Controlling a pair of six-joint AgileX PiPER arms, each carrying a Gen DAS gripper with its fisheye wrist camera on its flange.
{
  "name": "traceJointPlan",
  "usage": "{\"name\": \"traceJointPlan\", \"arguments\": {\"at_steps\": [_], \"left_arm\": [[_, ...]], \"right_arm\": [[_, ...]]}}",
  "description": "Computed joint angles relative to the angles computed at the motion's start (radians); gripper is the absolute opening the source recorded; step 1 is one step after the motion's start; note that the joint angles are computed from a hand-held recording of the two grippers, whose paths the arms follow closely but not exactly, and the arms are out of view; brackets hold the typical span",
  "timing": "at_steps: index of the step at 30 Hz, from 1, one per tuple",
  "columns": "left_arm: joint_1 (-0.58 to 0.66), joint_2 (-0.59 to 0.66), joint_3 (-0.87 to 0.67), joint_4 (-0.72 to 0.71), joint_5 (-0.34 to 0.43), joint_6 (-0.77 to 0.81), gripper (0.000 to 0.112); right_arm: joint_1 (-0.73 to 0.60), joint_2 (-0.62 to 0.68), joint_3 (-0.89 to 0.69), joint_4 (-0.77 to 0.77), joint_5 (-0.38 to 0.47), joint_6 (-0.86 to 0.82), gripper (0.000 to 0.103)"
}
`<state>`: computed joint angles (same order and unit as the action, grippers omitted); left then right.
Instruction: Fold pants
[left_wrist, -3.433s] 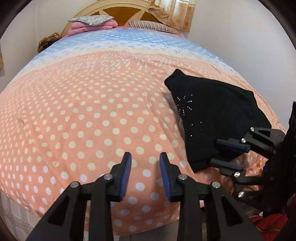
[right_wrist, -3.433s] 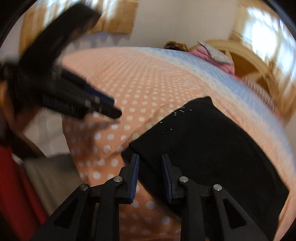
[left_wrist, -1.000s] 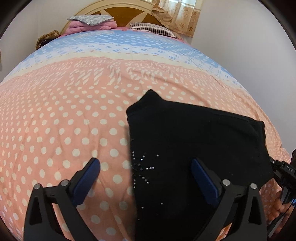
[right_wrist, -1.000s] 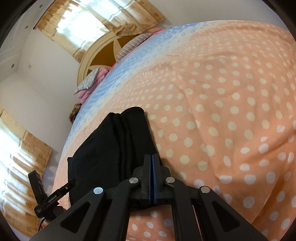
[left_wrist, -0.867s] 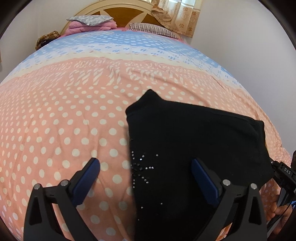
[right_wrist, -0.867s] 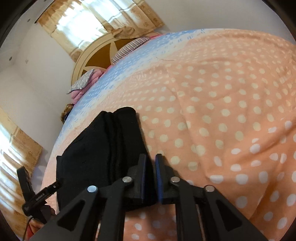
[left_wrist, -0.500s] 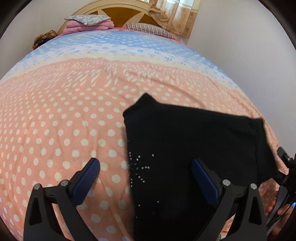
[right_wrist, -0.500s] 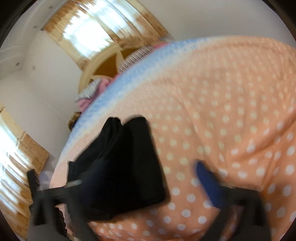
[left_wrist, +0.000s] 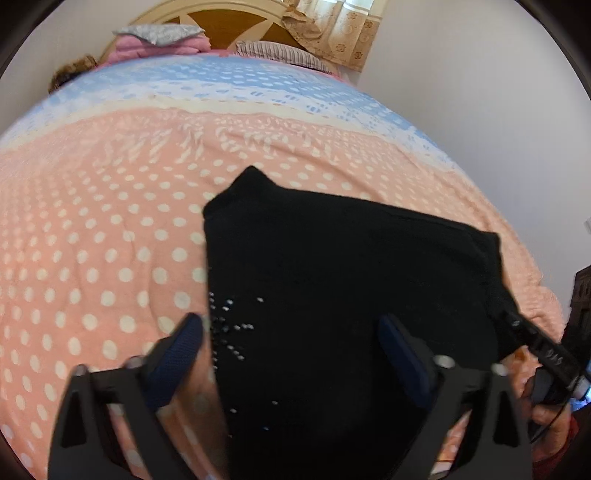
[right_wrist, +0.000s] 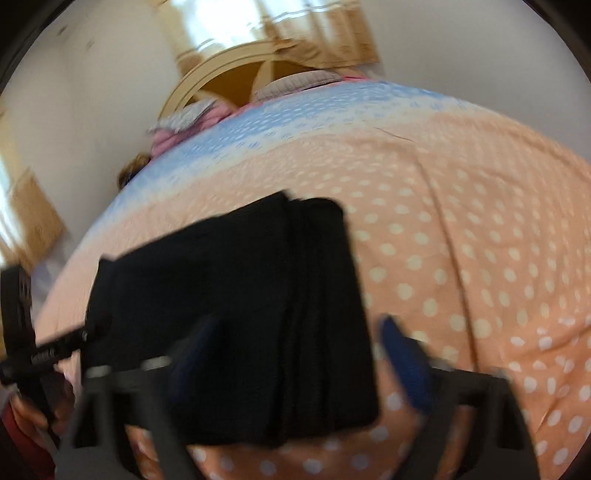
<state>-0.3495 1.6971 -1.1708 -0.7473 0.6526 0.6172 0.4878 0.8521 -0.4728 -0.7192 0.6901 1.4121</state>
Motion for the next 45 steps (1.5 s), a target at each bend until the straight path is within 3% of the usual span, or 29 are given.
{"name": "traceJointPlan", "arguments": {"at_steps": [1,3,5,7,9,13,17,20,23,26,30,36,41,45], "left_arm": [[0.016,0.009,-0.009,-0.039,0.04,0.017,0.073],[0.014,-0.002,-0.01,-0.028,0.038,0.011,0.064],[0.013,-0.021,-0.004,-0.022,0.035,0.026,0.039],[0.048,-0.021,-0.017,-0.093,0.094,0.073,0.02],[0.066,-0.024,-0.026,-0.114,0.12,0.072,0.019],[0.039,-0.078,0.005,-0.075,0.063,0.061,0.019],[0.055,-0.117,0.008,-0.095,0.047,0.086,0.019],[0.105,-0.123,-0.029,-0.1,0.05,0.09,0.019],[0.153,-0.111,-0.061,-0.087,0.035,0.084,0.019],[0.19,-0.078,-0.115,0.001,0.012,0.036,0.019],[0.199,-0.026,-0.186,0.125,-0.024,-0.039,0.019],[0.232,0.068,-0.312,0.208,-0.028,-0.104,0.019],[0.247,0.139,-0.388,0.238,-0.037,-0.131,0.019],[0.278,0.194,-0.451,0.22,0.001,-0.13,0.019]], "right_arm": [[0.018,0.0,-0.007,0.001,0.013,-0.001,0.064],[-0.031,-0.022,-0.013,0.082,-0.028,-0.104,0.046],[-0.072,-0.037,-0.012,0.146,-0.066,-0.17,0.037],[-0.01,-0.031,-0.025,0.093,-0.018,-0.11,0.034],[0.145,-0.001,-0.062,-0.035,0.125,0.029,0.032],[0.377,0.076,-0.142,-0.192,0.345,0.186,0.031],[0.426,0.099,-0.211,-0.242,0.406,0.18,0.031],[0.38,0.138,-0.274,-0.252,0.35,0.111,0.031],[0.29,0.214,-0.341,-0.248,0.224,0.033,0.031],[0.194,0.317,-0.414,-0.231,0.073,-0.036,0.031],[0.128,0.462,-0.513,-0.227,-0.055,-0.069,0.031],[0.071,0.62,-0.65,-0.169,-0.151,-0.121,0.031],[0.048,0.716,-0.768,-0.111,-0.166,-0.201,0.031],[0.047,0.796,-0.868,-0.071,-0.156,-0.257,0.031]]}}
